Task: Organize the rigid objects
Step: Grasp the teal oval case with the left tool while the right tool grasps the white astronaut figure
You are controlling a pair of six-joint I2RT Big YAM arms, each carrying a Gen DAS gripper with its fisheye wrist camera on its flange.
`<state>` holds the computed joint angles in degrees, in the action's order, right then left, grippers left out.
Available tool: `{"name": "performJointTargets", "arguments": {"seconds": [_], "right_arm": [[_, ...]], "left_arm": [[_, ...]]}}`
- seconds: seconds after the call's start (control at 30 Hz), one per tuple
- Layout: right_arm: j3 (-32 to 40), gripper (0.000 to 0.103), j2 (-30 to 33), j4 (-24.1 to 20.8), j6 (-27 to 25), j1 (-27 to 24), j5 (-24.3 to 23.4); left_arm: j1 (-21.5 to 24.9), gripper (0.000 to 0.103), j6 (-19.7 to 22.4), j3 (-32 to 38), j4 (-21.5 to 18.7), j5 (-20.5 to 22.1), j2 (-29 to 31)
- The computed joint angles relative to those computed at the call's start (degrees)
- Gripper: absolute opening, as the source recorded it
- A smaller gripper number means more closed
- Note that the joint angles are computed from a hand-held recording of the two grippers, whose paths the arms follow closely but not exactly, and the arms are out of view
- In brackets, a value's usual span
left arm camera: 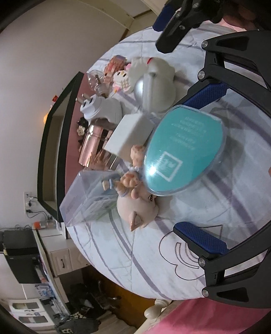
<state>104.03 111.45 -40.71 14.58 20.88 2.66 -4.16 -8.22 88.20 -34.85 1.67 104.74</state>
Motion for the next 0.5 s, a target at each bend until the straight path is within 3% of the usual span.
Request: {"name": "performJointTargets", "arguments": {"seconds": [0.1, 0.17, 0.37, 0.4, 0.5], "right_arm": [[2.12, 0.103, 1.45, -1.13, -0.57, 0.57, -0.76], [3.60, 0.103, 2.45, -1.94, -1.29, 1.00, -1.52], [8.78, 0.102, 5.91, -4.88, -2.57, 2.67, -1.63], [9.69, 0.099, 6.59, -5.49, -2.65, 2.90, -1.45], [11.80, 0.072, 8.21, -7.03, -2.46, 3.22, -2.80]], "left_arm": [[1.03, 0.088, 0.45, -0.65, 1.68, 2.19, -0.33], [1.57, 0.074, 1.47, -0.83, 1.95, 2.57, -0.38], [2.94, 0.073, 4.37, -3.03, 3.23, 4.83, -1.79], [3.09, 0.073, 4.66, -3.22, 3.36, 5.06, -1.92], [3.43, 0.073, 5.47, -3.45, 3.64, 5.40, -2.05]]}}
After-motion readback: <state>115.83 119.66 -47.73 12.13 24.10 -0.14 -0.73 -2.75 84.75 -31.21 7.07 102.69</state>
